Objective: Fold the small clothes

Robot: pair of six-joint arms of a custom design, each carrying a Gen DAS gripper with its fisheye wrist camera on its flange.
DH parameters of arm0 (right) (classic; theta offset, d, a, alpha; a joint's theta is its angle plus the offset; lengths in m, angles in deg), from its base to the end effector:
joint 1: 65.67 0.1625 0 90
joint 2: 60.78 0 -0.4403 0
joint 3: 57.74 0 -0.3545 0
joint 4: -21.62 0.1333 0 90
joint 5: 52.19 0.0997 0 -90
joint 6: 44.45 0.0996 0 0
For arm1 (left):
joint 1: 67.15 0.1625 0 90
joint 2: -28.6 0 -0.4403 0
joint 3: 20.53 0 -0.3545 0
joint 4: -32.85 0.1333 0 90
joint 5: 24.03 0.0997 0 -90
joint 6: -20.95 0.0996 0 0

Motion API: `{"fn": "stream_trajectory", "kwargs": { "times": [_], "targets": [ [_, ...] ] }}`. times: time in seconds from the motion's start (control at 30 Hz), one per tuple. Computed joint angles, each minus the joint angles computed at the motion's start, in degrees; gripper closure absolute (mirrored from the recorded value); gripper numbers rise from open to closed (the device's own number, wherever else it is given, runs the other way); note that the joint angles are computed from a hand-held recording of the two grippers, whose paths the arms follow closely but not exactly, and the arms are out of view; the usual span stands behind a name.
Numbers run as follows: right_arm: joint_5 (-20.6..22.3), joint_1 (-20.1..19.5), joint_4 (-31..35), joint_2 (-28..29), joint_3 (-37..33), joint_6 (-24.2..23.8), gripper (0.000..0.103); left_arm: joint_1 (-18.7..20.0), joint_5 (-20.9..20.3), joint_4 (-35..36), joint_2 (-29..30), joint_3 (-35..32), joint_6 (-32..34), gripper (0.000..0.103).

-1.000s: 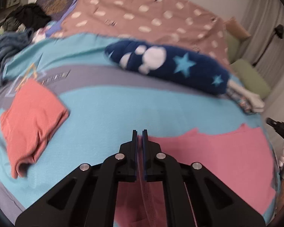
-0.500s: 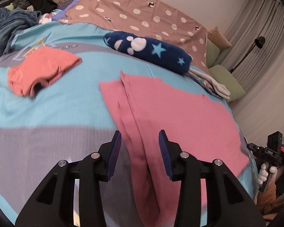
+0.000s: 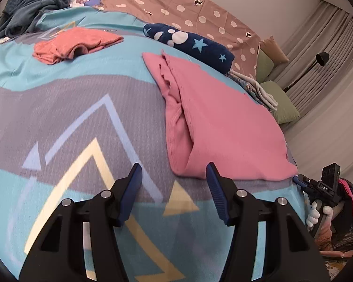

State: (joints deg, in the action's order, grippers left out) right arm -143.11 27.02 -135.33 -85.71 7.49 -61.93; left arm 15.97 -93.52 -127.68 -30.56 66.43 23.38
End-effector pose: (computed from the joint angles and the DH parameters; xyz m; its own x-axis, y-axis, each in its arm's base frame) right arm 0.1693 -0.7964 0.0745 -0.9404 -0.3061 0.1484 -0.3401 0.8396 -0.4235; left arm 0.0860 -0.6911 0.3743 -0.9538 -0.0928 -0.2859 0.1285 0.7339 -0.6670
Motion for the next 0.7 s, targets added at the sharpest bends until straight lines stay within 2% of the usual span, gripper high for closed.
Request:
{"fn": "stream_trajectory", "kwargs": {
  "times": [0.1,0.17,0.27,0.3,0.33,0.37,0.4,0.43,0.5,0.6,0.7],
  "targets": [
    [-2.54,0.8,-0.81,1.03,-1.01,-1.92,0.058,-0.08,-0.16,-1.48,0.19,0.58,1.08,0.046],
    [-4.64,1.52,-2.05,1.98,-1.7,-3.94,0.051,0.01,-0.59,-1.88,0.41,0.64,1.39,0.046],
    [-5.95,2.04,-2.7,3.12,-3.09,-5.84,0.051,-0.07,-0.29,-2.46,1.36,-0.29,2.23,0.046],
    [-5.76,2.11,-2.81,3.54,-3.74,-5.98,0.059,-0.29,0.2,-2.92,1.48,-0.21,2.51,0.055],
    [-5.05,2.05,-2.98,3.73,-4.01,-6.01,0.087,-0.62,1.41,-3.23,1.72,-0.3,3.07,0.068],
    [-3.85,1.93,-2.05,3.62,-4.27,-5.69,0.093,-1.01,3.33,-2.5,1.94,-0.56,3.3,0.097],
    [-3.61,1.91,-2.83,3.22,-3.42,-5.72,0.093,-1.55,6.75,-1.8,2.1,-0.59,2.96,0.101],
    [-3.85,1.99,-3.86,2.79,-2.52,-6.09,0.093,-1.9,10.43,-2.0,2.19,-0.3,2.7,0.102],
    [-4.9,1.89,-4.57,1.64,-0.7,-6.41,0.094,-1.81,11.53,-2.79,1.16,0.97,1.47,0.101],
    [-5.96,0.99,-3.45,0.4,0.59,-4.63,0.097,-3.4,17.32,-6.29,0.48,2.58,3.12,0.101],
    [-4.1,-0.09,-3.95,-0.93,2.4,-2.65,0.097,-4.93,13.13,-7.84,0.05,2.74,5.56,0.098]
  ]
}}
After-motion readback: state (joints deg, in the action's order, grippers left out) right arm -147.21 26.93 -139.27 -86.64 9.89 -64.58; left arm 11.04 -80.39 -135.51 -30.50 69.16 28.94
